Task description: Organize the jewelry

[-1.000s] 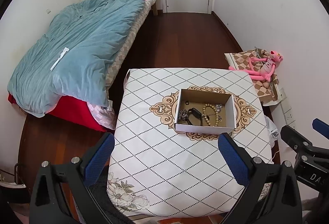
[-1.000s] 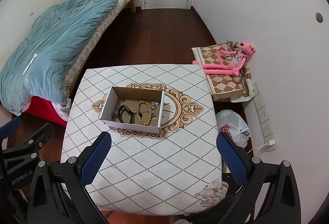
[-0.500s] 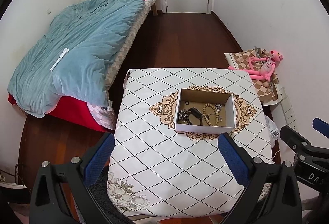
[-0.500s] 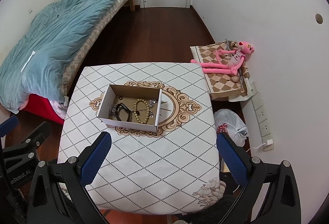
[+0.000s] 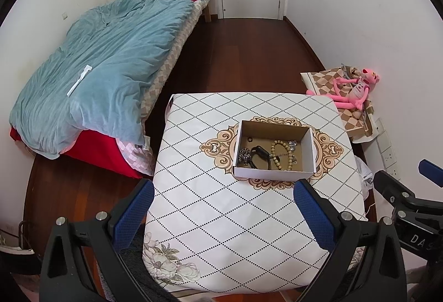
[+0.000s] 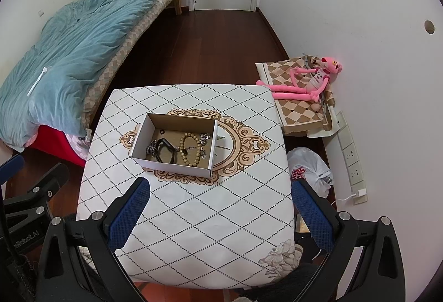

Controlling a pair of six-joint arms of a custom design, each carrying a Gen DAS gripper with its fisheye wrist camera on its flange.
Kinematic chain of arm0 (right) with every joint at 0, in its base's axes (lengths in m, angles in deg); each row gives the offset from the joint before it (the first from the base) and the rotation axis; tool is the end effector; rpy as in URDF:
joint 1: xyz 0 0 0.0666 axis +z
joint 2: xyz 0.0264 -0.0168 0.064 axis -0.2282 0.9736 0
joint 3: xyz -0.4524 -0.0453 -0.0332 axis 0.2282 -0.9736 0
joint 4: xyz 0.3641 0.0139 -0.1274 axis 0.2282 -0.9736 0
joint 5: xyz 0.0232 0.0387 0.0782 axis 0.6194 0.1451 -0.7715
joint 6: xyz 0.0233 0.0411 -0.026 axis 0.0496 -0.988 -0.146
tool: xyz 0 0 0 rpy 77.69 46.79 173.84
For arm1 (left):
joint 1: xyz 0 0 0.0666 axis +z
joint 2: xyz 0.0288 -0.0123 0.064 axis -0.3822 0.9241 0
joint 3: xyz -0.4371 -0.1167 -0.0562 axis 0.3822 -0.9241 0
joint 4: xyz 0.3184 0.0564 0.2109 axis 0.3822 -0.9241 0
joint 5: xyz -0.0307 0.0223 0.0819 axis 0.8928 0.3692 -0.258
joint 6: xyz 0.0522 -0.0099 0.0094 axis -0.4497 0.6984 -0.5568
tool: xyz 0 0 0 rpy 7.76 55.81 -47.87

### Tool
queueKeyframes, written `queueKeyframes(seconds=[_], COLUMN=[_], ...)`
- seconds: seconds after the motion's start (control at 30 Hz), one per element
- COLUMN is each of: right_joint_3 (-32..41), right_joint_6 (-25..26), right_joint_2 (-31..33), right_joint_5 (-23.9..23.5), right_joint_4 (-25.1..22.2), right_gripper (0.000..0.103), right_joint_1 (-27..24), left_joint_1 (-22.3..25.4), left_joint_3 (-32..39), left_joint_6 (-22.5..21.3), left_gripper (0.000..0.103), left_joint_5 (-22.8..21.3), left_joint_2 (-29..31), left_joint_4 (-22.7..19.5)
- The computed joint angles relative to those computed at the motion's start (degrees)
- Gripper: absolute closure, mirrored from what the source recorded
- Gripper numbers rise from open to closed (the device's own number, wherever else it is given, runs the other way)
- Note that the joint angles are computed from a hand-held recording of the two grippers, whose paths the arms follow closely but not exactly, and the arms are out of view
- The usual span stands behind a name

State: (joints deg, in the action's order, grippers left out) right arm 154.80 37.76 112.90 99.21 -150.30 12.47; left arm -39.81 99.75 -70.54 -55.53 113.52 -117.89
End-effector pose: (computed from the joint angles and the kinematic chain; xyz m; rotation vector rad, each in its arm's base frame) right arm 0.5076 0.2283 0.6030 0.5020 2.5695 -0.1512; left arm 0.5407 -0.1687 0.6023 0.4665 2.5176 -0.0741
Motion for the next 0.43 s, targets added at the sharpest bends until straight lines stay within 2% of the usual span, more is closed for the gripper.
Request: queueKeyframes(seconds=[0.43], right_joint_3=[-0.45], right_joint_6=[0.11], right_joint_2=[-0.29], right_joint_5=[0.05], right_joint_4=[0.04], right_gripper=[0.0], right_joint_1=[-0.22], left_joint_1=[0.16], left_joint_3=[0.54], left_joint_6=[0.44], left_gripper=[0.0], left_joint_5=[0.91], left_joint_2=[0.05], left_joint_4=[-0.2])
